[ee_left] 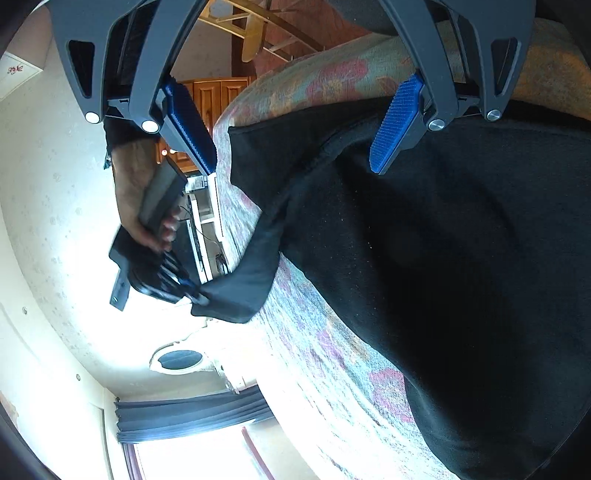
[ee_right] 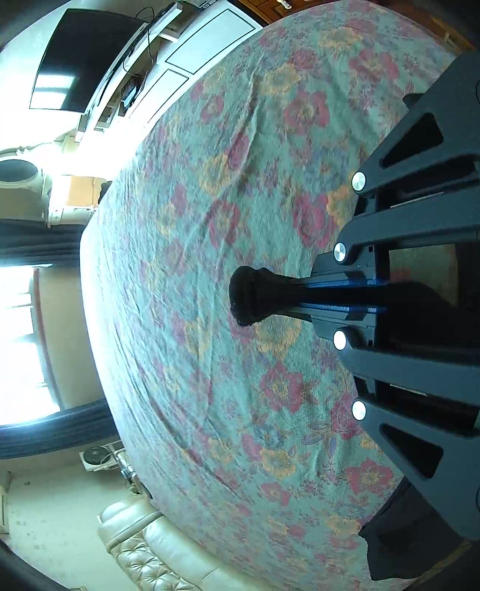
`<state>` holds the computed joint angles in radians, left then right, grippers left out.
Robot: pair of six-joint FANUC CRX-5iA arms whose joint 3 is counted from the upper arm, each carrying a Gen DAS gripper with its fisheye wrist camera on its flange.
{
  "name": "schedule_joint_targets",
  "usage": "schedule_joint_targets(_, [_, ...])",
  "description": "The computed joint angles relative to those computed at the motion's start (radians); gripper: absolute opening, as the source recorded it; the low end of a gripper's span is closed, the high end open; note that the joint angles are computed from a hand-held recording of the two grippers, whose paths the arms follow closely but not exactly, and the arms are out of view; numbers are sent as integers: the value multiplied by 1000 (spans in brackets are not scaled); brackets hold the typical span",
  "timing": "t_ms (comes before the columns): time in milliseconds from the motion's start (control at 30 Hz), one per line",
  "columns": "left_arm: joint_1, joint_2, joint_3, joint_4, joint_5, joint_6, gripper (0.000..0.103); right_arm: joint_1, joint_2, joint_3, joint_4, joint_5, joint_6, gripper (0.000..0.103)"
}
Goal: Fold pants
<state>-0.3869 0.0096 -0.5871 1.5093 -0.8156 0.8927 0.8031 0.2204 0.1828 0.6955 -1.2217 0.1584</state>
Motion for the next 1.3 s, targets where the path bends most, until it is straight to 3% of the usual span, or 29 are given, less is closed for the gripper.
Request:
schedule_joint_targets(233, [5, -31, 5, -122, 36, 27, 84, 150, -416, -477, 114, -1, -375, 6])
schedule_joint_targets(367, [-33, -48, -26, -29, 58, 36, 84, 265, -566, -674, 102, -39, -611, 6])
schedule_joint_targets(467, [-79, -56, -58, 99, 44, 26, 84, 314, -627, -770, 91, -24, -739, 6])
schedule_joint_targets(567, [-92, -50, -72, 134, 31, 55, 84, 338, -655, -825, 100, -1, -823, 6])
schedule_joint_targets(700, [-123, -52, -90, 187, 100, 69, 84, 347, -666, -838, 114, 7, -834, 6])
schedule_joint_targets(1000, [-162, -92, -107, 176, 242, 188, 84, 355, -698, -875, 140, 35, -873, 6])
schedule_joint_targets(1133, [-195, -97, -120, 249, 302, 205, 83, 370, -718, -900, 166, 42, -919, 6])
schedule_joint_targets(1200, [-182, -83, -110, 208, 302, 251, 61, 379, -730, -917, 180, 45, -946, 6])
schedule_joint_targets(1233, [-144, -70, -96, 111, 267, 313, 32, 383, -737, -926, 186, 50, -961, 6])
schedule_joint_targets(1267, [-130, -65, -94, 66, 260, 349, 12, 387, -743, -934, 191, 52, -973, 6])
schedule_joint_targets(1300, [-123, -64, -104, 72, 250, 358, 8, 393, -750, -946, 201, 56, -992, 6])
